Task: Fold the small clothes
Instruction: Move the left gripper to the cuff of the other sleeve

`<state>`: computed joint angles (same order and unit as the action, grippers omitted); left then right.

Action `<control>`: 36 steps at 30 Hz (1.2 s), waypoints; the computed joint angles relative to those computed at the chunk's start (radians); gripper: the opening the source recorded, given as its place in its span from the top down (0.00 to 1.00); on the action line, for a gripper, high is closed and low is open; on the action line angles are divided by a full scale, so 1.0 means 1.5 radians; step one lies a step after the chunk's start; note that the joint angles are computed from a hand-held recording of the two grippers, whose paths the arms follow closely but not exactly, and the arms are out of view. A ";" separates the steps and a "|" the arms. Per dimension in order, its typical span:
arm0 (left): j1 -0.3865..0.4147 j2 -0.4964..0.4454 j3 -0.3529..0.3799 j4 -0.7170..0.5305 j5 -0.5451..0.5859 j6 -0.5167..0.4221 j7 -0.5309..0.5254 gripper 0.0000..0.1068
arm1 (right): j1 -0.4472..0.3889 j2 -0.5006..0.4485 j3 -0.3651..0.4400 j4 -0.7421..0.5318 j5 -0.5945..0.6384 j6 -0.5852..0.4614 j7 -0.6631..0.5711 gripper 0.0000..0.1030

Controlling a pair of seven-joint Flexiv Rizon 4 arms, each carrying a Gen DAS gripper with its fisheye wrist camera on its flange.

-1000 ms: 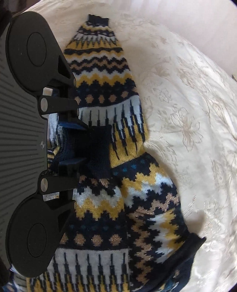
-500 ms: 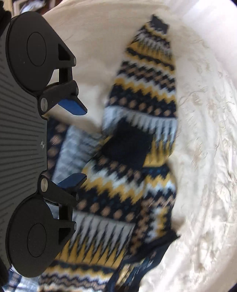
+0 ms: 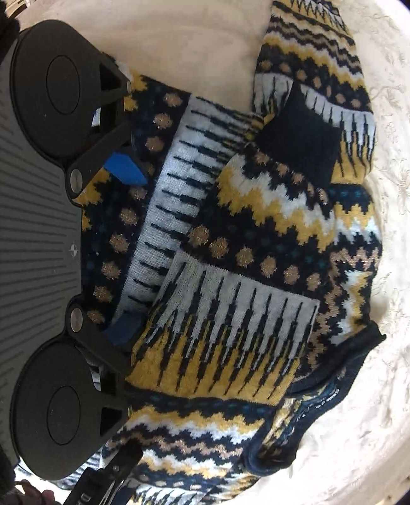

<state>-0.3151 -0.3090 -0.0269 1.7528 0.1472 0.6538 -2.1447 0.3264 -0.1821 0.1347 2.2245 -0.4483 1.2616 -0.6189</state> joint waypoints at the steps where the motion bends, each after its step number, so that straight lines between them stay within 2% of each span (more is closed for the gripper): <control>1: 0.000 -0.006 0.000 -0.004 0.003 -0.002 0.003 0.12 | 0.001 0.001 -0.003 0.004 -0.007 0.006 0.005 0.00; 6: -0.006 -0.029 0.004 -0.035 0.017 -0.025 -0.004 0.04 | 0.015 -0.001 -0.051 0.038 -0.126 0.068 0.103 0.00; 9: -0.009 -0.034 0.007 -0.045 0.023 -0.033 -0.007 0.04 | 0.013 -0.001 -0.063 0.047 -0.181 0.083 0.139 0.00; 18: -0.017 -0.031 0.011 -0.027 0.040 -0.001 -0.024 0.04 | -0.002 -0.006 -0.089 0.057 -0.339 0.114 0.240 0.00; 20: -0.017 -0.028 0.011 -0.021 0.043 0.006 -0.026 0.04 | -0.011 -0.008 -0.077 0.053 -0.331 0.110 0.229 0.00; 25: -0.016 -0.024 0.010 -0.017 0.043 0.010 -0.025 0.04 | -0.020 -0.009 -0.044 0.043 -0.253 0.085 0.154 0.00; 31: -0.004 -0.010 0.004 0.012 0.020 0.045 0.003 0.04 | -0.014 -0.009 -0.035 0.038 -0.221 0.066 0.088 0.00; 36: 0.029 0.025 -0.007 0.090 -0.042 0.144 0.093 0.04 | -0.019 -0.007 -0.007 0.022 -0.111 0.042 0.003 0.00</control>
<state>-0.2719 -0.2719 -0.0380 1.8884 0.0834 0.8695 -2.0049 0.2983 -0.1923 0.1244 2.2572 -0.6145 1.3248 -0.6143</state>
